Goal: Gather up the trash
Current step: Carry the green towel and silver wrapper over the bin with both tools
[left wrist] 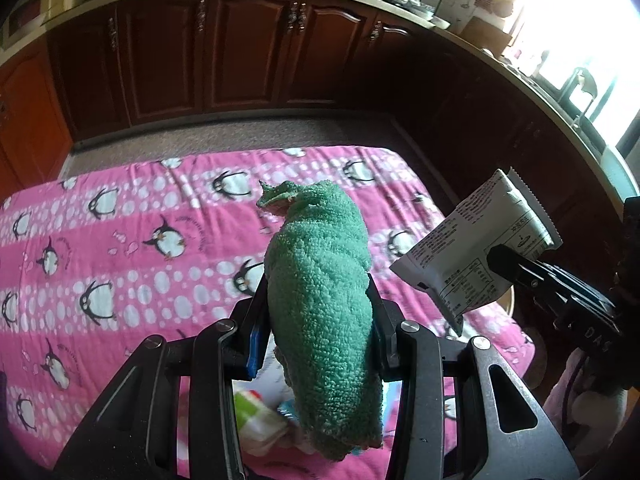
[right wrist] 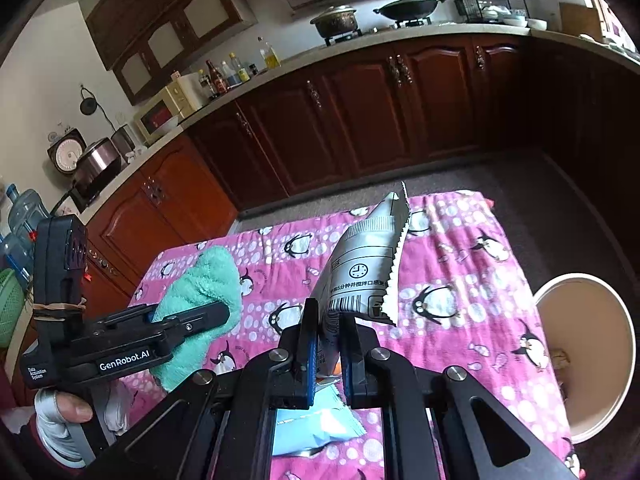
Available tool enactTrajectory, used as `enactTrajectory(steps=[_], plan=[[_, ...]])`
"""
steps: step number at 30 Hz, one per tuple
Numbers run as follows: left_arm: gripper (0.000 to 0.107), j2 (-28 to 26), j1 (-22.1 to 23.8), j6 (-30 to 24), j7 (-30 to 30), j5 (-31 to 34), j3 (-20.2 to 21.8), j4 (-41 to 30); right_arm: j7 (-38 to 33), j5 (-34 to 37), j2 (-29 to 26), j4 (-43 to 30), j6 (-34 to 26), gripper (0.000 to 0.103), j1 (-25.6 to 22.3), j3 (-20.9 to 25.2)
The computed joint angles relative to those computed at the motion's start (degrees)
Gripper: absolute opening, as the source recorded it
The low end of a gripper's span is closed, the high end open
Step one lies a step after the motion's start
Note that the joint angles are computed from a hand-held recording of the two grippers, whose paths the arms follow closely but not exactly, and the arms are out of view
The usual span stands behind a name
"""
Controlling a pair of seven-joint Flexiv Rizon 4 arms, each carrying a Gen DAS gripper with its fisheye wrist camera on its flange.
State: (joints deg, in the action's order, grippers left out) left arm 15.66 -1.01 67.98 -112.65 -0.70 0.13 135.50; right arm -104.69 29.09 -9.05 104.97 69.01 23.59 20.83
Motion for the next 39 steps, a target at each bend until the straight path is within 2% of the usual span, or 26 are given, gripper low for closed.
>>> enactTrajectory(steps=[8,20,27,31,39], plan=[[0.038,-4.03,-2.48,1.31,0.59,-0.25,-2.23,-4.55,-2.68,4.03,3.13,1.55,-1.27,0.009,-2.35,-1.71],[0.038,-12.26,-7.05,1.99,2.37,-1.3,-3.58,-12.29,-0.59,4.14,6.4,5.25,-0.3,0.009,-4.64,-5.93],[0.038,-18.1,-9.69,1.22,3.95,-2.11,-4.12,-17.89,3.5,0.35,7.15,7.3,1.53,0.009,-6.86,-8.36],[0.038,-22.05,-11.16,0.5,4.58,-2.57,-4.4,-21.75,8.18,-5.27,6.18,8.89,3.53,0.009,-8.15,-9.67],[0.038,-30.07,-13.79,0.09,6.2,-4.27,-4.65,-28.67,11.26,-8.19,2.55,8.18,1.24,0.009,-11.36,-10.02]])
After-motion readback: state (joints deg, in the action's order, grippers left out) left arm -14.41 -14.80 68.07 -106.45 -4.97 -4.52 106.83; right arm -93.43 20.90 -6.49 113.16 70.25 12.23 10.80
